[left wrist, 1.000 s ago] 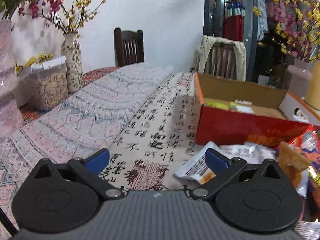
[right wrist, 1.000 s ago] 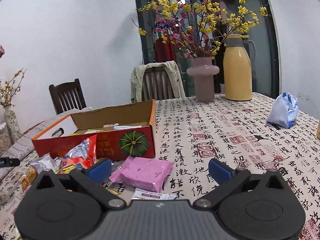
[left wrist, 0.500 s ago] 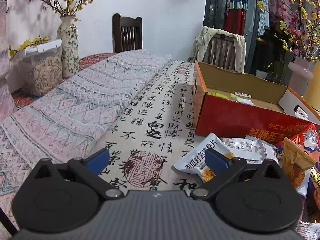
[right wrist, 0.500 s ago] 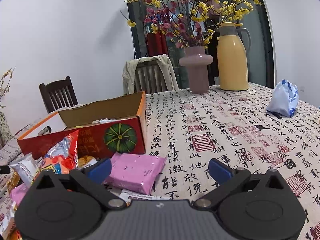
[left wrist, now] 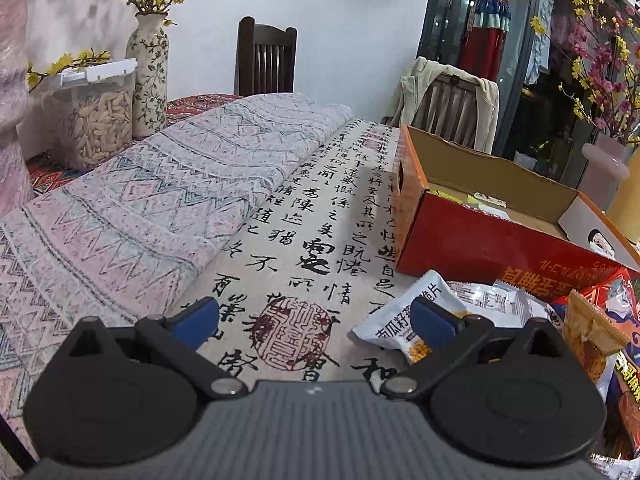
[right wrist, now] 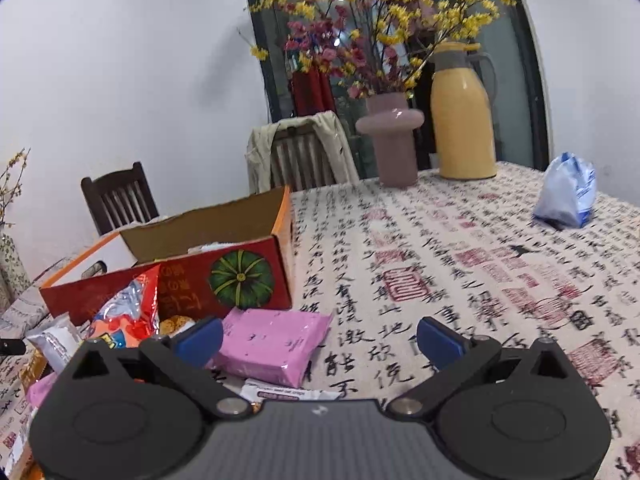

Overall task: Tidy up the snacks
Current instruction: 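Grasp the white pumpkin oat crisp packet with the right tool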

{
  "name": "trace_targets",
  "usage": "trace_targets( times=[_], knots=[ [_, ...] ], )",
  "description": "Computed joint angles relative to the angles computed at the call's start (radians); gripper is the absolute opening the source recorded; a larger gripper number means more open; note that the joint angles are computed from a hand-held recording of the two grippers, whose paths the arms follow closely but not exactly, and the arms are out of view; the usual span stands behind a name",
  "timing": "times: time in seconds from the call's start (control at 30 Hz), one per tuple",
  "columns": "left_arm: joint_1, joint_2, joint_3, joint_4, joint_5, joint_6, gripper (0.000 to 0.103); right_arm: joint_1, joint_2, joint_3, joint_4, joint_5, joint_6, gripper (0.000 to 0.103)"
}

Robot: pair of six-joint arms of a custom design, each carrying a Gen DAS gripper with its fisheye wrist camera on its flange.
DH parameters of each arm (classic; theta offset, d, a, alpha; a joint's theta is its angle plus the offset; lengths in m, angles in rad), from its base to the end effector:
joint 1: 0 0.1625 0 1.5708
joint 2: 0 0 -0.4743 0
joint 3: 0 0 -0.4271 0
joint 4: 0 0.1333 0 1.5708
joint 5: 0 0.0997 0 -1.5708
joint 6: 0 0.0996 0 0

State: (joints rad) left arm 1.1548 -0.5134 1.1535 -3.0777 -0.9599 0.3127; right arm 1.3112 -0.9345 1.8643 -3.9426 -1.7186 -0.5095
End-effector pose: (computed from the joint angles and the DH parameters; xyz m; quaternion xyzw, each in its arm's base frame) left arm -0.1824 -0.8841 0.1635 0.1904 0.8537 -0.4141 0.2519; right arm -0.0516 -0.6565 0.2879 0.0450 -0.7493 0.5894 0.2984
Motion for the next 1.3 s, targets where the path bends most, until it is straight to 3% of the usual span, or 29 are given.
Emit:
trace_targets(
  times=[0.1,0.43,0.63,0.77,1.0,1.07,1.3],
  knots=[
    [0.001,-0.005,0.011,-0.016,-0.015,0.006,0.103,0.009,-0.005,0.021,-0.029,-0.041,-0.019,0.103],
    [0.004,-0.011,0.018,-0.023,-0.032,-0.008,0.103,0.013,-0.045,0.121,-0.017,-0.075,-0.079,0.103],
    [0.006,-0.015,0.022,-0.022,-0.041,-0.019,0.103,0.038,-0.033,0.085,0.031,-0.120,-0.100,0.103],
    [0.008,-0.018,0.025,-0.020,-0.046,-0.030,0.103,0.059,-0.014,0.030,0.105,-0.198,-0.124,0.103],
    [0.011,-0.021,0.024,-0.011,-0.054,-0.048,0.103,0.059,-0.024,-0.022,0.287,-0.222,-0.078,0.103],
    [0.011,-0.021,0.024,-0.010,-0.055,-0.051,0.103,0.064,-0.010,-0.031,0.269,-0.244,-0.111,0.103],
    [0.011,-0.021,0.024,-0.009,-0.053,-0.059,0.103,0.066,-0.008,-0.039,0.279,-0.254,-0.097,0.103]
  ],
)
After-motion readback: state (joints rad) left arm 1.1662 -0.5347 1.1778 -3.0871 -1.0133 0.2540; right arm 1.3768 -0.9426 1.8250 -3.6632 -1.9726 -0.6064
